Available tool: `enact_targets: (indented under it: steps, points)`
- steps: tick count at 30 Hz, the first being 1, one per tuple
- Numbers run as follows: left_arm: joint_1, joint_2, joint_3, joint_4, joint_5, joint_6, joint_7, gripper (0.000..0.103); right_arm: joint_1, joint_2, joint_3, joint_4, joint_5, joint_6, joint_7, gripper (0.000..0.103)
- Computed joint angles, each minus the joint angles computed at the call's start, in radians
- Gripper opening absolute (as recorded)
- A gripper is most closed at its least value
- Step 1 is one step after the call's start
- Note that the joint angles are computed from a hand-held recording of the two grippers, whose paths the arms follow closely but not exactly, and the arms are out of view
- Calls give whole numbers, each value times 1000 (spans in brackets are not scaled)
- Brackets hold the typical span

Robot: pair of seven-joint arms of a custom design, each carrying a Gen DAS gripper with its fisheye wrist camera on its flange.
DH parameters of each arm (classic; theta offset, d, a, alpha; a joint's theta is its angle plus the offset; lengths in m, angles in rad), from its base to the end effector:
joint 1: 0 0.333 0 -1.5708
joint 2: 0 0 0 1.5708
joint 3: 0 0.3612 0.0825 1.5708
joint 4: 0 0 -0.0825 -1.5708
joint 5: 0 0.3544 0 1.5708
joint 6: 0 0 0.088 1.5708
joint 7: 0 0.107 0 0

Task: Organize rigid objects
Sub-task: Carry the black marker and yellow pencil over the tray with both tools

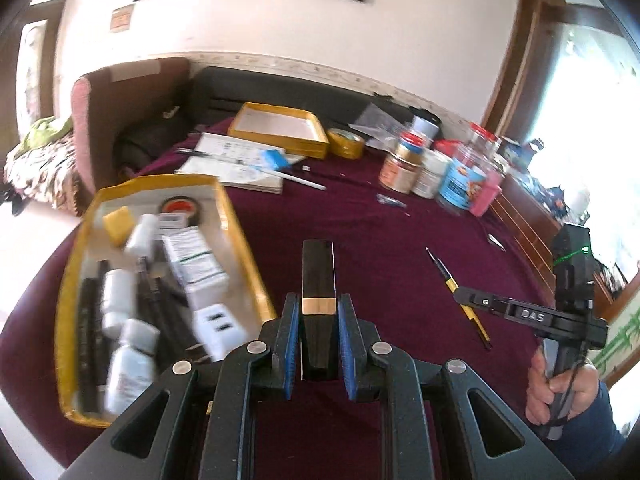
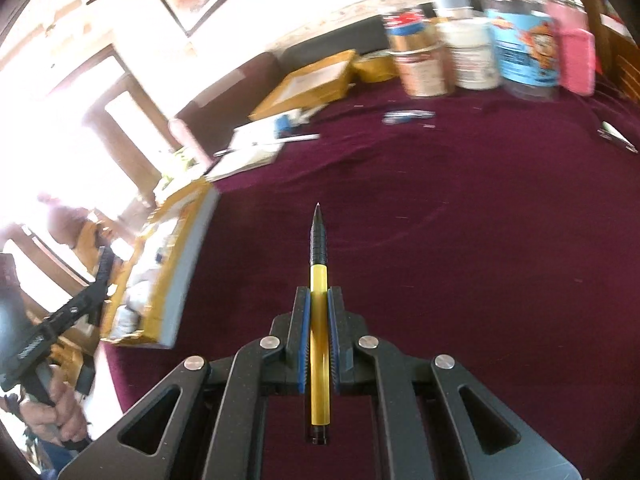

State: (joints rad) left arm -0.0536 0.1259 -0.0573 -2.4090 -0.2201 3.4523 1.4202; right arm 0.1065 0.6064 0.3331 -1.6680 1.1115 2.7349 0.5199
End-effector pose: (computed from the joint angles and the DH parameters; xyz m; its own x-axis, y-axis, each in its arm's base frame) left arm 0.5328 -0.0327 0.4400 0.1613 -0.9555 0.2470 -0.5913 -0.2940 -0.7510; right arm 0.6724 0.2289 0.3550 0.5182 -0.7235 -0.4560 -0.7653 -0.1544 -0.6249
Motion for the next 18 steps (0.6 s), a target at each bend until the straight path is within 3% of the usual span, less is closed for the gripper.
enact_targets:
  steps: [14, 18]
  points:
    - [78, -56, 15, -110, -69, 78, -15, 18, 145, -11, 38, 99, -95, -104, 22, 8]
    - [124, -59, 14, -134, -15, 92, -76, 18, 185, 5, 41, 139, -128, -120, 53, 8]
